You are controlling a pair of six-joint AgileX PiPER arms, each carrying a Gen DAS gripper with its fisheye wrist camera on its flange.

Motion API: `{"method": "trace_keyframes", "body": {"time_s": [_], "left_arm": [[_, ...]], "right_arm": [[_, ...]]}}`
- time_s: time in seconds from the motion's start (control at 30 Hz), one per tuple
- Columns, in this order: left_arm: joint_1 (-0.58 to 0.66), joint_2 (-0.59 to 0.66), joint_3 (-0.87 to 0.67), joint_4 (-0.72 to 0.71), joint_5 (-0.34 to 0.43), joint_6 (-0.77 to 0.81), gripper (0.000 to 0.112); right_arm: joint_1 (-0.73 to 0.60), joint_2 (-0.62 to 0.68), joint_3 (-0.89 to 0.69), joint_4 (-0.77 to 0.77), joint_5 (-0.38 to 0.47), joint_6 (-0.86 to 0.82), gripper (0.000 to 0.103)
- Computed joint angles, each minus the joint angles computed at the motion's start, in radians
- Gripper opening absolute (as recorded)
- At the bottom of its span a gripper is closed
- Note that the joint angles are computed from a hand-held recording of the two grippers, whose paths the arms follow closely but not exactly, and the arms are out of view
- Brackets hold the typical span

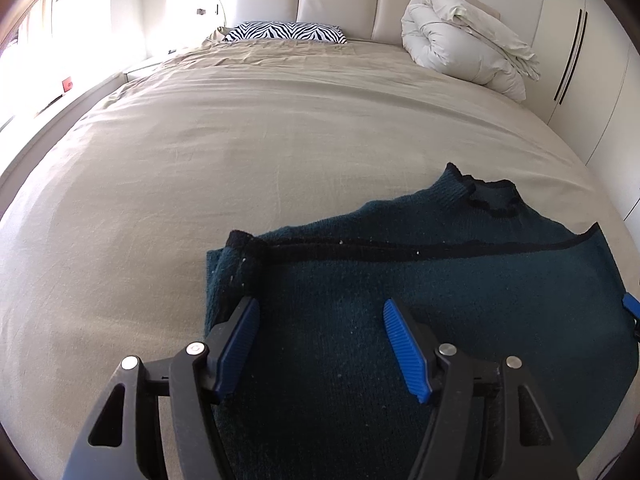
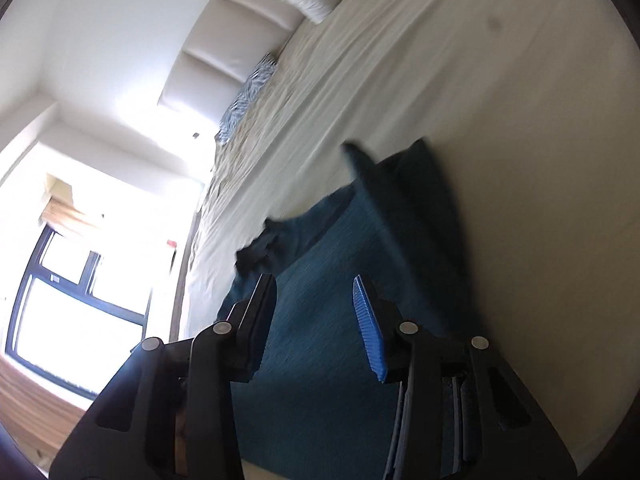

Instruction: Fold small clothes

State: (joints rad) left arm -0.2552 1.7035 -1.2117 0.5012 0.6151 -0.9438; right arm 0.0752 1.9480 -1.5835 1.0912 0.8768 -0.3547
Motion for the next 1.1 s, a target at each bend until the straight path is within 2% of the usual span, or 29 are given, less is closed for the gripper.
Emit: {"method": "trace_keyframes", "body": {"time_s": [0.13, 0.23, 0.3, 0.47, 0.57, 0.7, 0.77, 0.83, 0.93, 1.03, 1.1], "left_arm": [[-0.048, -0.073, 0.047, 0.017, 0.038, -0.065, 0.067], [-0.11, -0.137, 0.112, 0.045, 0.052, -0.119, 0.067], [-0.162, -0.177, 0.168, 0.085, 0.064, -0.184, 0.067], [-0.219, -0.267, 0.307, 0.148, 0.038, -0.299, 0.067], [-0.202, -0.319, 0.358, 0.139, 0.025, -0.299, 0.067], [-0.148, -0.404, 0.45, 0.083, -0.046, -0.249, 0.061], [-0.149, -0.419, 0.46, 0.095, -0.003, -0.271, 0.062], [-0.107, -0.475, 0.509, 0.04, -0.048, -0.233, 0.062], [-0.07, -0.546, 0.538, -0.016, -0.036, -0.192, 0.062], [-0.008, -0.62, 0.567, -0.129, -0.043, -0.103, 0.065], [0.048, -0.657, 0.582, -0.253, -0.067, 0.015, 0.069]], "right_arm": [[0.168, 0.032, -0.035, 0.017, 0.046, 0.0, 0.04], [0.278, 0.101, -0.109, -0.04, 0.052, 0.031, 0.041], [0.296, 0.133, -0.122, -0.063, 0.048, 0.07, 0.041], [0.199, 0.11, -0.006, 0.027, 0.0, -0.013, 0.041], [0.098, 0.042, 0.112, 0.063, -0.026, -0.09, 0.041], [-0.034, -0.002, 0.199, 0.119, -0.044, -0.143, 0.041], [-0.105, -0.021, 0.239, 0.159, -0.041, -0.174, 0.04], [-0.148, -0.033, 0.263, 0.178, -0.055, -0.187, 0.041], [-0.214, -0.088, 0.322, 0.182, -0.051, -0.205, 0.041], [-0.26, -0.145, 0.384, 0.194, -0.051, -0.223, 0.041], [-0.285, -0.195, 0.434, 0.207, -0.034, -0.237, 0.044]]}}
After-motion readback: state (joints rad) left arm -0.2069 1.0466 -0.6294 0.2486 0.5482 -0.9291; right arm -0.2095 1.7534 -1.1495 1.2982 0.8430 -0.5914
